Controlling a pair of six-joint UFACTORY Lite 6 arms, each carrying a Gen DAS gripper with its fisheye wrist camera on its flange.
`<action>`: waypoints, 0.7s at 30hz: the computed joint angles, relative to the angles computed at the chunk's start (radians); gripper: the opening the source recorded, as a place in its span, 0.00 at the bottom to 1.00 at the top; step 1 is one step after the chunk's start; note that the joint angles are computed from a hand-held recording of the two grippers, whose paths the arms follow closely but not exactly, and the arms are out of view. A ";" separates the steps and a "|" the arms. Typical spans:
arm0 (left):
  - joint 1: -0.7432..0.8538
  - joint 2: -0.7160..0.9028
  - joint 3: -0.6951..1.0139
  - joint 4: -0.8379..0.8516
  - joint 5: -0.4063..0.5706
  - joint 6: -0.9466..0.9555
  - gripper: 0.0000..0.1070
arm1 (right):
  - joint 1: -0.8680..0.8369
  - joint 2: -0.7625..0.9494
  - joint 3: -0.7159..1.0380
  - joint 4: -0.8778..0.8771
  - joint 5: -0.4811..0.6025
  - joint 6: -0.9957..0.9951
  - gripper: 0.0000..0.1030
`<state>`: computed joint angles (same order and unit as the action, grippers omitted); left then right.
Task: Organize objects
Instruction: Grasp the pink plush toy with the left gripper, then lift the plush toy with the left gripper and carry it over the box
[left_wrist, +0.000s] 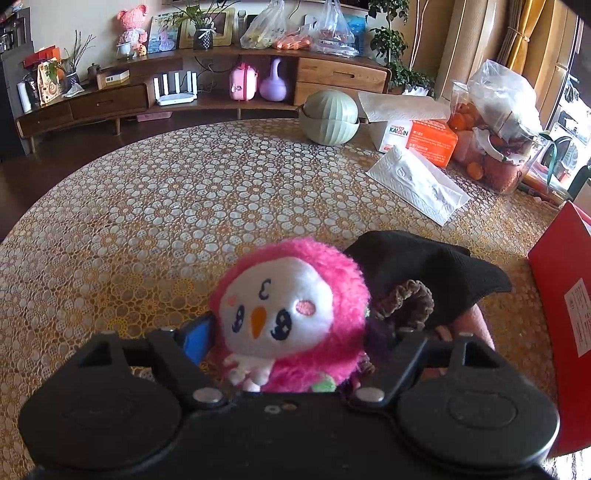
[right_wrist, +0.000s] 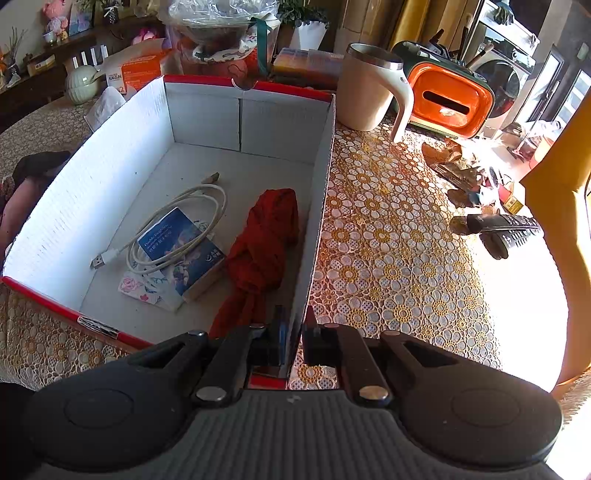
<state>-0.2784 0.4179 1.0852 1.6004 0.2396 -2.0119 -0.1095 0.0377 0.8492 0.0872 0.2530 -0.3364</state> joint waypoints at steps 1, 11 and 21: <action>-0.003 -0.017 -0.014 0.015 0.006 -0.017 0.72 | 0.000 0.000 0.000 0.001 0.000 -0.001 0.08; -0.075 -0.276 -0.160 -0.188 0.046 0.184 0.71 | 0.002 -0.006 -0.002 0.001 0.002 -0.002 0.08; -0.246 -0.383 -0.071 -0.648 0.185 0.634 0.71 | 0.003 -0.007 -0.003 0.010 0.001 -0.007 0.08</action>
<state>-0.5245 0.0353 1.0146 0.9521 0.4243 -1.3783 -0.1069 0.0303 0.8465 0.0968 0.2541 -0.3437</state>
